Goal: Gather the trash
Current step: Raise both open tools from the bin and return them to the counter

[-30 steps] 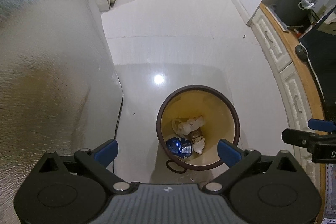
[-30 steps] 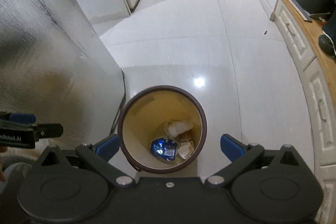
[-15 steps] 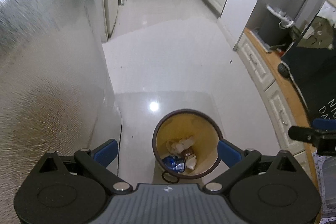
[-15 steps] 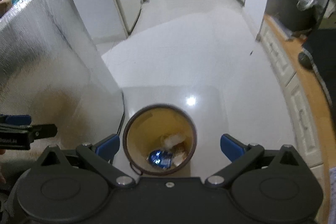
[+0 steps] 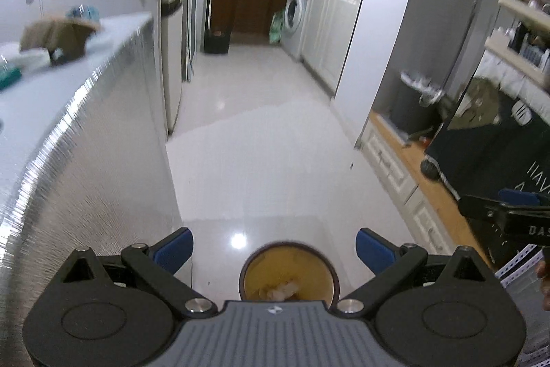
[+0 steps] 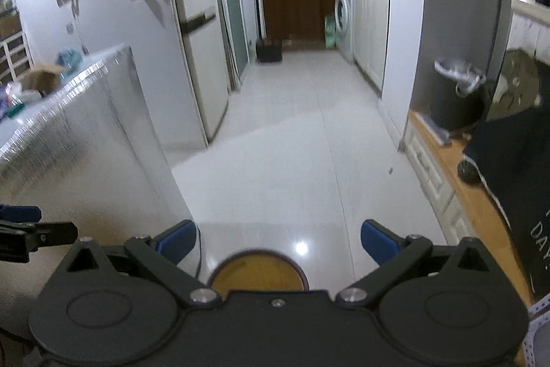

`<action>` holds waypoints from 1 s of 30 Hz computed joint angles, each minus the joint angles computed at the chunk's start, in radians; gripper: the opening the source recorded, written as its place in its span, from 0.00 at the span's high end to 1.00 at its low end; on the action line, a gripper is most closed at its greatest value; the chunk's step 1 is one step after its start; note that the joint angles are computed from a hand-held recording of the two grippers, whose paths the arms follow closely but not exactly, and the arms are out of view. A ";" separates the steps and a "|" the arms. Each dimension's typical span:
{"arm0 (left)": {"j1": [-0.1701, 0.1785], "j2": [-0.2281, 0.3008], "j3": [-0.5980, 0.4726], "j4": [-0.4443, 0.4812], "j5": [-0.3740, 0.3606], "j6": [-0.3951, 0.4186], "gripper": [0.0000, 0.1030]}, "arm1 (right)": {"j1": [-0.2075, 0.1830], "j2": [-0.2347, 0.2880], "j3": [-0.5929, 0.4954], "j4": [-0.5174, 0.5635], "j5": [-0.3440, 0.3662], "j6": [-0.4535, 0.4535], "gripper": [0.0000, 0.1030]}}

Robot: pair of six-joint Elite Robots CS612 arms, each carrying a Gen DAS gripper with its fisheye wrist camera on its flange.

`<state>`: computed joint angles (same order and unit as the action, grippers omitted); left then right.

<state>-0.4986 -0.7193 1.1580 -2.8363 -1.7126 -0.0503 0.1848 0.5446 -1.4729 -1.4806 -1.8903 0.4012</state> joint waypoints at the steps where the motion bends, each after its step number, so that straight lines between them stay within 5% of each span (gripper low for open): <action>1: 0.000 -0.009 0.013 -0.024 0.003 0.002 0.03 | 0.004 0.001 -0.003 -0.021 -0.009 -0.006 0.00; 18: 0.025 -0.110 0.153 -0.383 0.145 0.025 0.00 | 0.056 -0.047 0.109 -0.377 -0.038 -0.137 0.00; 30: 0.085 -0.102 0.085 -0.501 0.253 0.185 0.00 | 0.078 -0.109 0.261 -0.532 -0.009 -0.180 0.00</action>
